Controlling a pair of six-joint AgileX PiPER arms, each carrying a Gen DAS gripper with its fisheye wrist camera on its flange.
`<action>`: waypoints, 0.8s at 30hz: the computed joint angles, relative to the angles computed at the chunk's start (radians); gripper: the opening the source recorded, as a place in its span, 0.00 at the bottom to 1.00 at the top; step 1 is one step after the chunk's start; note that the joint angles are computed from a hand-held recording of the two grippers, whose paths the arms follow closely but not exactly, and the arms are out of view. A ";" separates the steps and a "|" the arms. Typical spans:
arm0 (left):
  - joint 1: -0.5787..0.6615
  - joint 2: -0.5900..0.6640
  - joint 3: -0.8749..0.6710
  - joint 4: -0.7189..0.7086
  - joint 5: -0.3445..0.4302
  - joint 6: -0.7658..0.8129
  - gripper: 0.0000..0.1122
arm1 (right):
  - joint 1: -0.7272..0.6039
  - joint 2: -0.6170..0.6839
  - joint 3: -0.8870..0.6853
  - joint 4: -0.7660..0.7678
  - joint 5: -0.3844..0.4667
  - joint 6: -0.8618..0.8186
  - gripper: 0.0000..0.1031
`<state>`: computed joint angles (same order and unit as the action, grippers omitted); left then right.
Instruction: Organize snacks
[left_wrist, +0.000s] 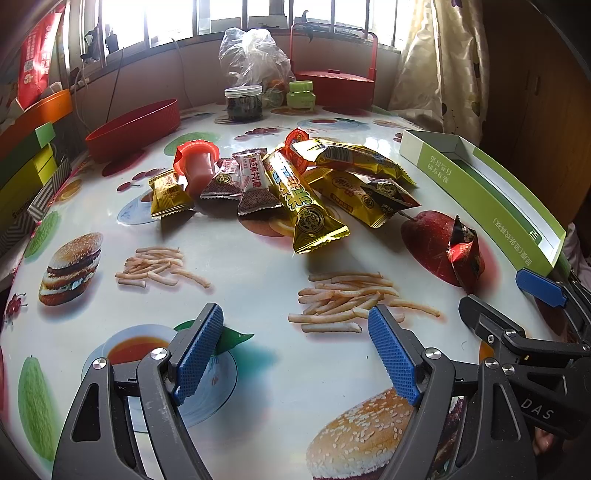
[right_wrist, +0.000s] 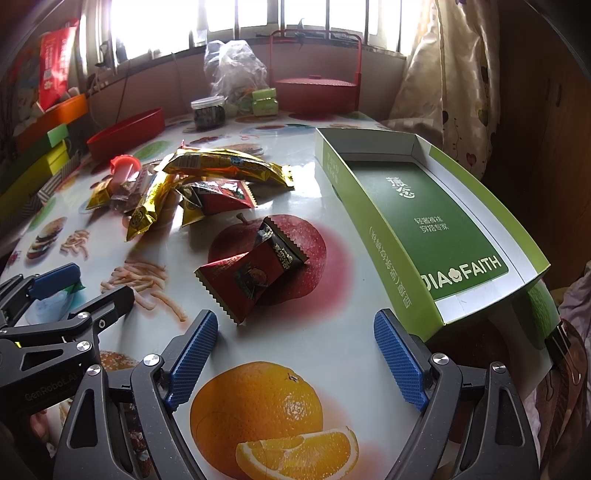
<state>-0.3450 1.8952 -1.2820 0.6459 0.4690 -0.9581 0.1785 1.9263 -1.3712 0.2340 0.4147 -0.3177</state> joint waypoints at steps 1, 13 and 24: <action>0.000 0.000 0.000 -0.001 0.000 0.001 0.72 | 0.000 0.000 0.000 0.000 0.000 0.000 0.84; -0.002 -0.002 0.009 0.015 -0.005 -0.016 0.72 | 0.000 0.000 0.000 -0.001 0.000 0.000 0.84; -0.001 -0.004 0.014 0.016 -0.010 -0.017 0.72 | 0.000 0.002 -0.002 -0.001 -0.001 0.001 0.84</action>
<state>-0.3459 1.8916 -1.2683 0.6619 0.4593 -0.9752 0.1789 1.9283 -1.3736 0.2334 0.4142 -0.3171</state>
